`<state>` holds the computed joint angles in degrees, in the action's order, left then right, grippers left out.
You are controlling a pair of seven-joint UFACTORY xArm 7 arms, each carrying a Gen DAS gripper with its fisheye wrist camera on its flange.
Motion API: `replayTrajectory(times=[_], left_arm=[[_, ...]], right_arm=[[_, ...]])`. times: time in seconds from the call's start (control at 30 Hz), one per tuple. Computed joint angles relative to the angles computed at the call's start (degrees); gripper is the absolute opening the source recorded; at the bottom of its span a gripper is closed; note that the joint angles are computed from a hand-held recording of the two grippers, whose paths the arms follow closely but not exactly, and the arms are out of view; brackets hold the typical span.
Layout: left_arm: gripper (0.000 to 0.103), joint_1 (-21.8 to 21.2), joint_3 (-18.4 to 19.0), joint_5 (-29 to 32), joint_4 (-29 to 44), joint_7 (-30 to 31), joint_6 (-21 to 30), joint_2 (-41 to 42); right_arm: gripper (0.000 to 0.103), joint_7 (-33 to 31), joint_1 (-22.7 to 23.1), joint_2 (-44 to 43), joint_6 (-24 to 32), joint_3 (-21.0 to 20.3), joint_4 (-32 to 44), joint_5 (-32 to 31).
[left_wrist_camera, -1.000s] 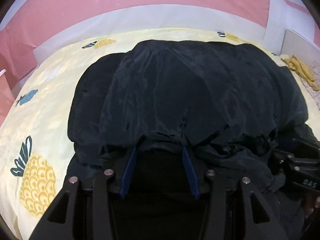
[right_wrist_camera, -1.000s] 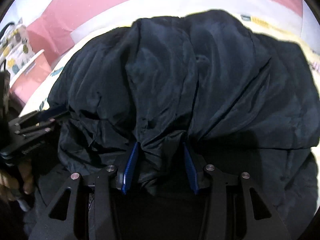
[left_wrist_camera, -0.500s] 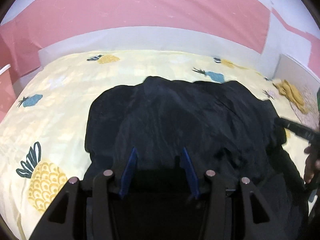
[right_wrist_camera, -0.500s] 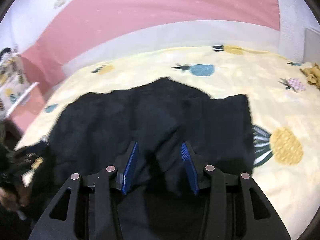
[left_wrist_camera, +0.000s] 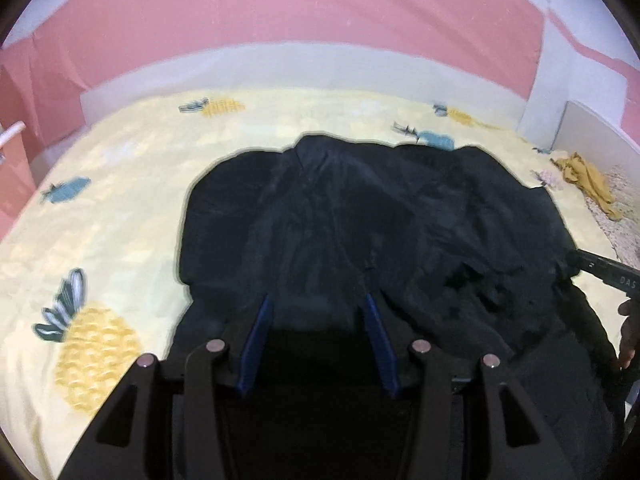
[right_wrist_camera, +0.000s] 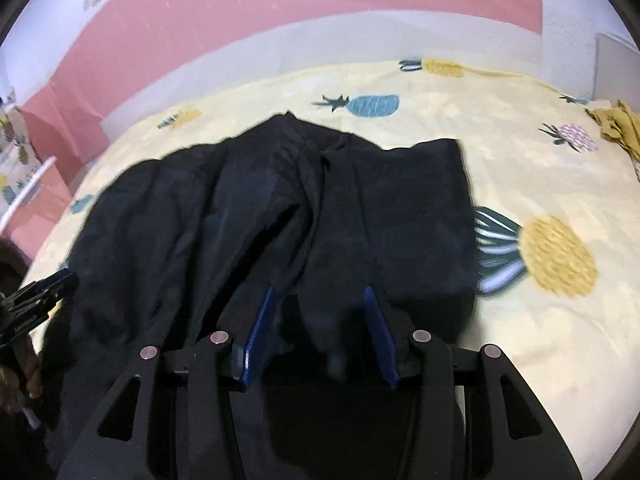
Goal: Fold large clothes
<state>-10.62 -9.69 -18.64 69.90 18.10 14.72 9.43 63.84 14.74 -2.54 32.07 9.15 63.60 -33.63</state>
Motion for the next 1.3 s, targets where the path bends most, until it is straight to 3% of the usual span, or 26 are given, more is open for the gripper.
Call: replayTrajectory(times=[0.1,0.17,0.27,0.5,0.6,0.93,1.3], left_arm=[[0.050,2.5,-1.1,-10.0,-6.9,9.1,-1.3,-6.8],[0.050,2.4,0.9,-15.8,-10.6,14.4,-0.4,-10.9],[0.050,1.3,5.0,-20.3,-16.0,19.1,0.8,-16.1],[0.057,0.6,12.5,-19.3,-25.1,18.7,5.2,-23.0],[0.057,0.7,13.6,-18.6,-27.1,17.7,6.9,-24.1],[0.060,-1.2,15.7,-22.6,-31.9,20.6,12.9,-28.9],[0.065,-3.5,16.7,-22.3,-39.0,19.8,13.4,-35.5]], right_arm=[[0.049,2.8,0.0,-8.9,-0.9,1.2,-8.5,0.4],[0.058,2.8,-0.3,-14.0,0.1,2.6,-13.1,2.9],[0.062,3.6,-0.2,-23.3,2.6,4.8,-21.0,7.1],[0.063,4.9,0.6,-35.8,4.4,7.7,-32.1,18.4],[0.063,5.0,1.4,-38.6,3.6,8.1,-35.3,22.3],[0.064,3.4,5.2,-39.2,-1.7,7.9,-38.9,31.1],[0.066,4.3,9.9,-38.8,-5.9,9.4,-39.7,34.9]])
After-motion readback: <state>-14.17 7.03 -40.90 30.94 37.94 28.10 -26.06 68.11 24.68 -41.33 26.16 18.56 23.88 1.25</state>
